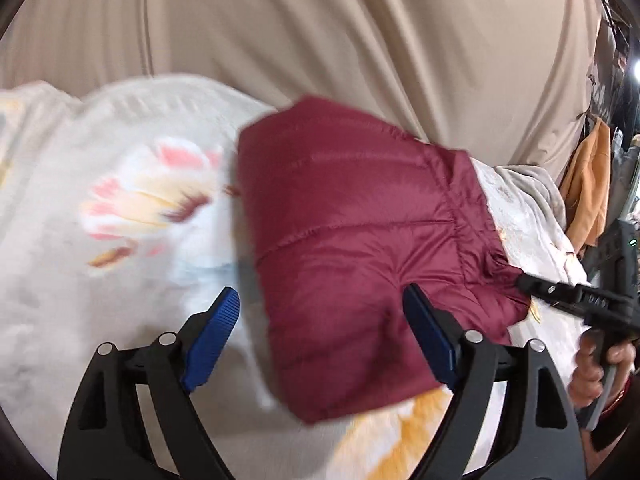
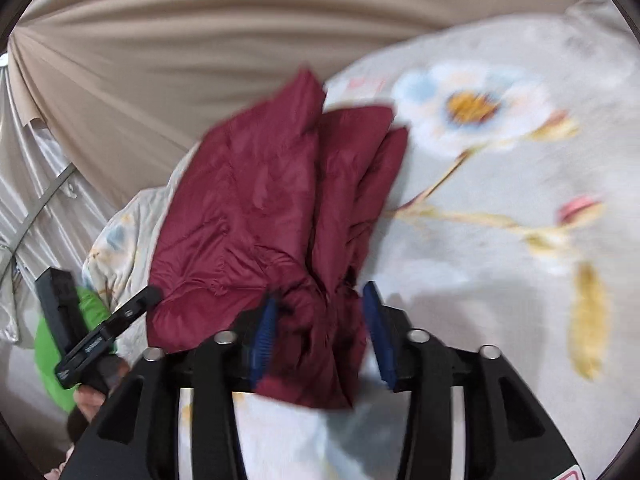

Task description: Fold large clothes

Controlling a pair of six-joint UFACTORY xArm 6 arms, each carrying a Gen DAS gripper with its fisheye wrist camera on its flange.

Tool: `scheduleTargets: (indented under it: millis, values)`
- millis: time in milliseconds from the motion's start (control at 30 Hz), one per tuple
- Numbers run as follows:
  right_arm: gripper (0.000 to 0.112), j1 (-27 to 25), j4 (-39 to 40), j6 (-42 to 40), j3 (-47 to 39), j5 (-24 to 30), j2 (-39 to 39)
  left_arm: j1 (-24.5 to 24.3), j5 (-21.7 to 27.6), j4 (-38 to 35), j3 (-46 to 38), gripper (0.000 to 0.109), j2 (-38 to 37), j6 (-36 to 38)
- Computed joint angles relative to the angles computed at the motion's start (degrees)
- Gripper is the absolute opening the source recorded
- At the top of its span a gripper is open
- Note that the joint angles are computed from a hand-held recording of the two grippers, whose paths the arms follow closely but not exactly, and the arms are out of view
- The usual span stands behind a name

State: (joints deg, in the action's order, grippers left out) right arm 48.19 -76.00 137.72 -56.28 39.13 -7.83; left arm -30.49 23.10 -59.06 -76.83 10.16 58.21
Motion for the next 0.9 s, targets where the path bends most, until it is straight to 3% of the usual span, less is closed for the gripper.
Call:
scheduleTargets:
  millis: [67, 167, 233, 333, 400, 500, 600, 667, 733, 800, 900]
  values:
    - [0.001, 3.03, 2.97, -6.74, -3.85, 6.51, 0.26, -0.45, -0.96, 3.15, 0.78, 0.081, -2.25, -3.88]
    - [0.001, 4.99, 5.3, -17.59, -12.51, 14.35, 4.82, -1.71, 0.05, 6.93, -1.21, 0.081, -3.11, -10.54]
    - [0.001, 3.93, 5.98, -22.74, -18.91, 16.4, 8.74, -3.41, -1.51, 8.1, -3.7, 0.081, -1.68, -13.02]
    - [0.001, 0.06, 7.93, -27.62, -26.45, 15.34, 13.63, -5.47, -4.37, 16.75, -6.83, 0.081, 1.91, -20.11]
    - [0.001, -3.21, 9.35, -29.52, -28.66, 12.84, 15.6, -5.55, -2.33, 23.3, -9.95, 0.081, 5.37, -26.23]
    - [0.001, -7.9, 13.93, -31.04, -29.71, 9.4, 18.16, -4.95, -0.61, 27.57, -11.4, 0.08, 8.21, -30.34]
    - [0.0, -10.63, 18.38, -30.22, -26.45, 6.37, 19.04, -4.44, -2.76, 31.19, -9.17, 0.081, 8.68, -31.53]
    - [0.0, -10.87, 16.99, -25.95, -22.22, 3.94, 18.48, -4.17, -3.65, 28.0, -7.44, 0.084, 8.38, -26.66]
    - [0.0, -10.62, 14.61, -21.03, -19.05, 2.38, 17.83, -2.73, 2.07, 19.6, -8.77, 0.085, 9.45, -21.42]
    - [0.0, -10.26, 11.98, -17.12, -16.8, 1.68, 17.28, -1.41, 6.88, 15.19, -11.08, 0.086, 11.49, -21.34]
    - [0.0, -11.41, 15.6, -20.21, -16.46, 0.4, 16.33, -0.97, 8.54, 15.12, -12.55, 0.086, 12.84, -24.14]
